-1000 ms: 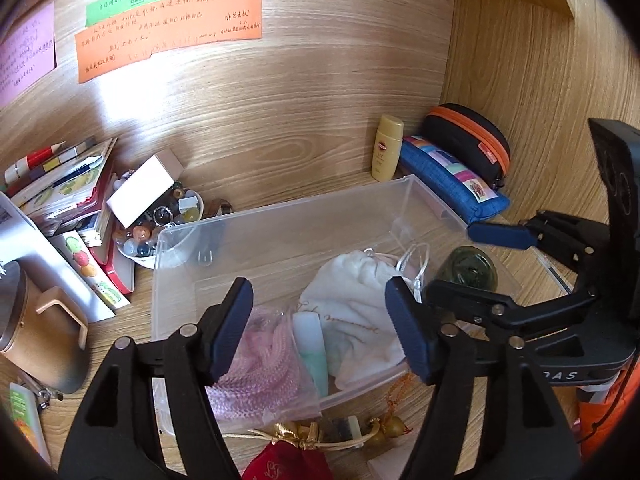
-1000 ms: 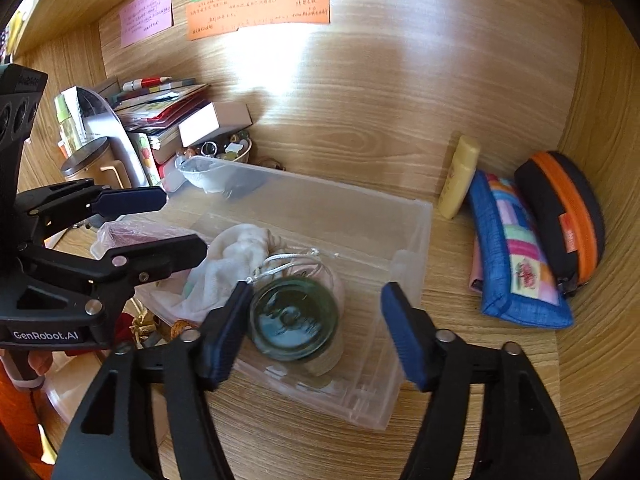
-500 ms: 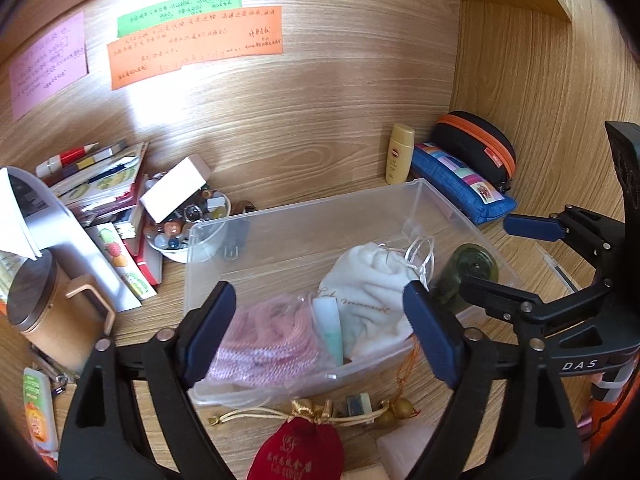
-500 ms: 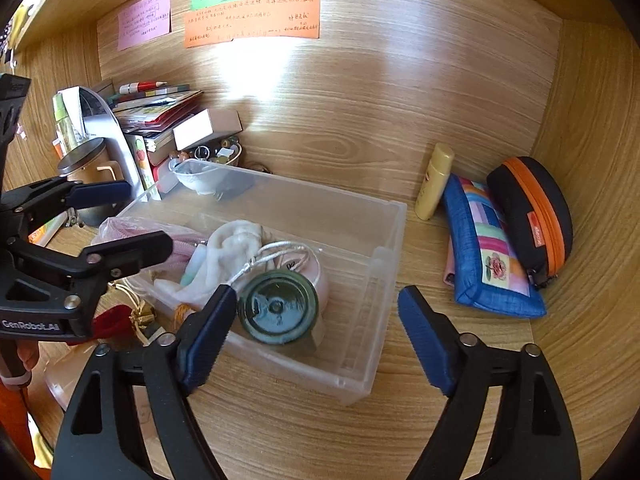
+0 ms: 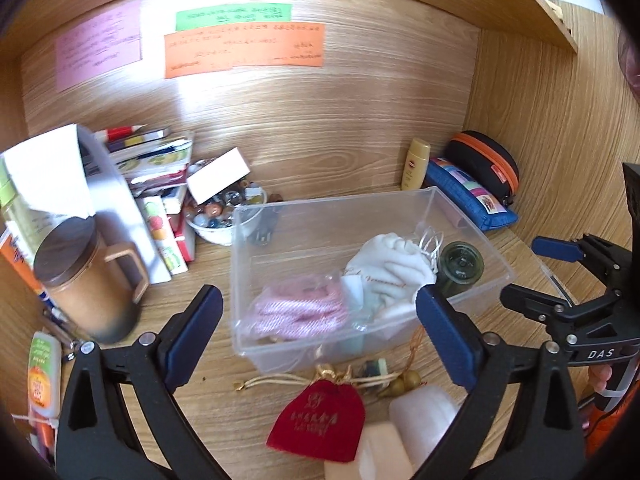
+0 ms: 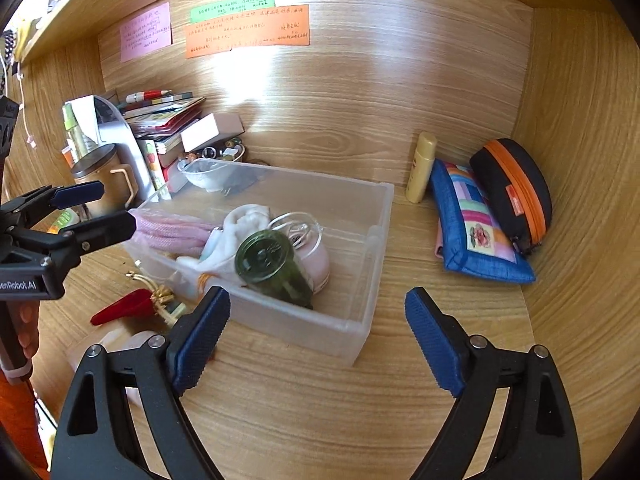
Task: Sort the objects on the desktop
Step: 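Withdraw both tools from the box toward the beige jar and white container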
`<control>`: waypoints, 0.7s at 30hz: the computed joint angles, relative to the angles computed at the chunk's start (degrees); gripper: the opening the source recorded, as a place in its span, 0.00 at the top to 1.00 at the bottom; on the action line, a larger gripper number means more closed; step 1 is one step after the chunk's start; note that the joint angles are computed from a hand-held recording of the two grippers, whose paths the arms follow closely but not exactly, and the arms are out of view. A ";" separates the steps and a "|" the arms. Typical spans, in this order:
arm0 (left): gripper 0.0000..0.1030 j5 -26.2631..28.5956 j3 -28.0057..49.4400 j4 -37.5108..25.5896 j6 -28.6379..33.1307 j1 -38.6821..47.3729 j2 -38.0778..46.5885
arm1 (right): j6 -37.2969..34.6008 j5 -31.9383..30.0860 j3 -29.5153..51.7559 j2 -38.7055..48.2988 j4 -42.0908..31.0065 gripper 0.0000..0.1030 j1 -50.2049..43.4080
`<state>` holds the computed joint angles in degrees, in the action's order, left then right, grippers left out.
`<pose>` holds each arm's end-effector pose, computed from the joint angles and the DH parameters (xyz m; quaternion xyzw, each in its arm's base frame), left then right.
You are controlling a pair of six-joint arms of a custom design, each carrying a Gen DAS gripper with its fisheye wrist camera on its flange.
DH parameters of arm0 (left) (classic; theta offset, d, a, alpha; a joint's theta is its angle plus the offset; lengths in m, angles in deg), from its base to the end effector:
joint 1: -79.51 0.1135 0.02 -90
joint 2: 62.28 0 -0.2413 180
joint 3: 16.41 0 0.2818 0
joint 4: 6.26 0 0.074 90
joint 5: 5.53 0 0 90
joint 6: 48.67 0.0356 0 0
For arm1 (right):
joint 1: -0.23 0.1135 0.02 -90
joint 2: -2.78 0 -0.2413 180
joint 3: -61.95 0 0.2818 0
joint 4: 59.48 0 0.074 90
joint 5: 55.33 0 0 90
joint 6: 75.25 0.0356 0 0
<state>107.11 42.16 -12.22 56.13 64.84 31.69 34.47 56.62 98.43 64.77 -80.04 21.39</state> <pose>0.3318 -0.1010 0.1204 0.3054 0.8436 -0.1784 0.4040 0.2242 0.0725 0.1281 0.0598 0.9113 -0.0372 0.4057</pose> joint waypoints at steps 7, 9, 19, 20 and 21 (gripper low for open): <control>0.04 0.70 -2.70 -0.23 0.33 2.55 -0.58 | 3.34 1.20 -1.89 -1.01 -0.90 0.14 4.36; 0.04 0.92 -3.39 -0.40 0.57 3.19 -0.55 | 4.64 2.37 -1.76 -0.04 -1.09 0.14 6.41; 0.04 1.47 -8.96 -0.03 2.19 6.03 -3.27 | 8.37 3.36 -0.41 5.51 1.65 0.14 14.40; 0.04 1.42 -9.61 0.10 2.29 6.33 -3.64 | 8.55 3.32 -0.11 6.44 2.13 0.14 15.05; 0.04 1.56 -10.24 0.16 2.40 6.73 -3.99 | 8.76 3.14 0.18 7.60 2.86 0.14 15.73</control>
